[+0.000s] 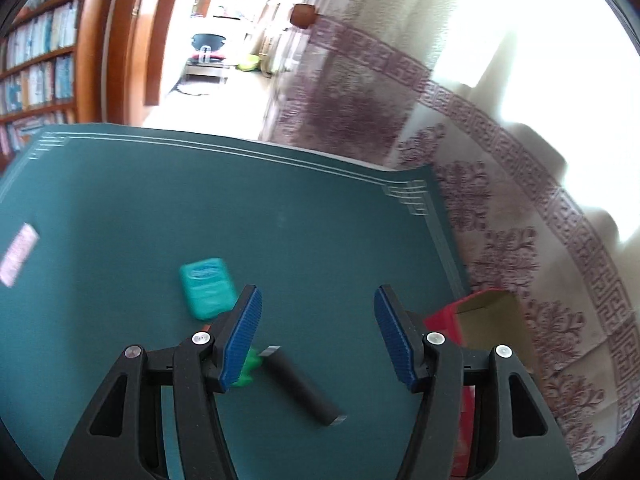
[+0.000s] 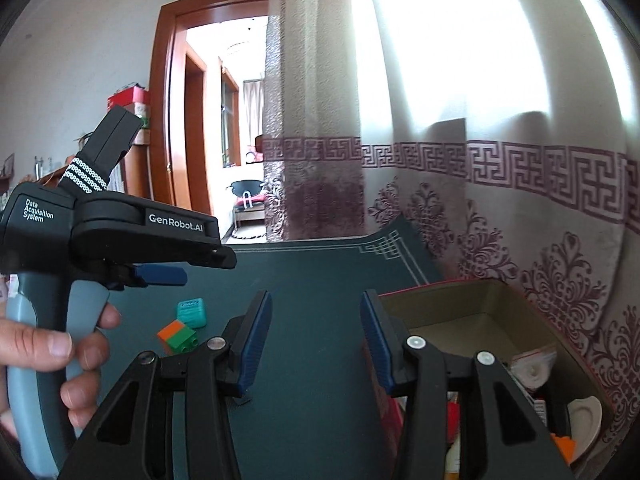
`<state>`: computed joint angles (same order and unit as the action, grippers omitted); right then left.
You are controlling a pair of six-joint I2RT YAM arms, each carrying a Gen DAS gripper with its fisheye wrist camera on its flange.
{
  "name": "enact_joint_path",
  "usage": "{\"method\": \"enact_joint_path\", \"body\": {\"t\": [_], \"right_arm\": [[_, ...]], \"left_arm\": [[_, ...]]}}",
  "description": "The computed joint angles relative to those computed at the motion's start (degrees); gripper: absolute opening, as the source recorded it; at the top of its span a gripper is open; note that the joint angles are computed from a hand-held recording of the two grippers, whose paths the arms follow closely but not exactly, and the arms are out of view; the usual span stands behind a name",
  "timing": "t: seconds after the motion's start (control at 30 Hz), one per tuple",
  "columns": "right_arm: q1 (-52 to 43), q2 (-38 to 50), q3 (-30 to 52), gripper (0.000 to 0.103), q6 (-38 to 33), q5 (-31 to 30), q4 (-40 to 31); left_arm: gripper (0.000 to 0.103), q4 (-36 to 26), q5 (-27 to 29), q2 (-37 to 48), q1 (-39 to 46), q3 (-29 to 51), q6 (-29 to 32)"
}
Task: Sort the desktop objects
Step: 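Withdraw both grippers from the tin back over the table, then grasp the pink roll with the left gripper while the right moves to the black tube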
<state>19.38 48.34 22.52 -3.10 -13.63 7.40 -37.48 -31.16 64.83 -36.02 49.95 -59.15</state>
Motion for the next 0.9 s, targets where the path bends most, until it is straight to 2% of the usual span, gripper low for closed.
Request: {"method": "enact_joint_path", "body": {"t": [0.1,0.3,0.4,0.53,0.8,0.9], "right_arm": [[2.0,0.5,0.2,0.05,-1.7,0.3,-0.8],[4.9,2.9,1.2,0.05,-4.2,0.9,-2.6],[5.1,4.2,1.7,0.05,-4.8,0.9,-3.2],[4.9,5.4,2.3,0.05,-4.6,0.8,-3.7],[6.9,7.7,3.5,0.05,-5.6,2.3,-4.7],[8.3,9.4,4.3,0.05,-6.5,2.5,-5.1]], "left_arm": [[0.062,-3.9,-0.6,-2.6,2.1,-1.2,-2.2],[0.062,-6.6,3.2,-8.4,7.5,-6.5,-7.5],[0.062,-9.5,2.9,-11.7,10.5,-8.6,-12.3],[0.062,-12.6,1.4,-16.7,14.0,-10.9,-15.1],[0.062,-20.8,-3.6,-19.6,21.8,-11.8,-13.9],[0.062,-22.9,-3.9,-23.2,27.5,-12.8,-10.6]]}}
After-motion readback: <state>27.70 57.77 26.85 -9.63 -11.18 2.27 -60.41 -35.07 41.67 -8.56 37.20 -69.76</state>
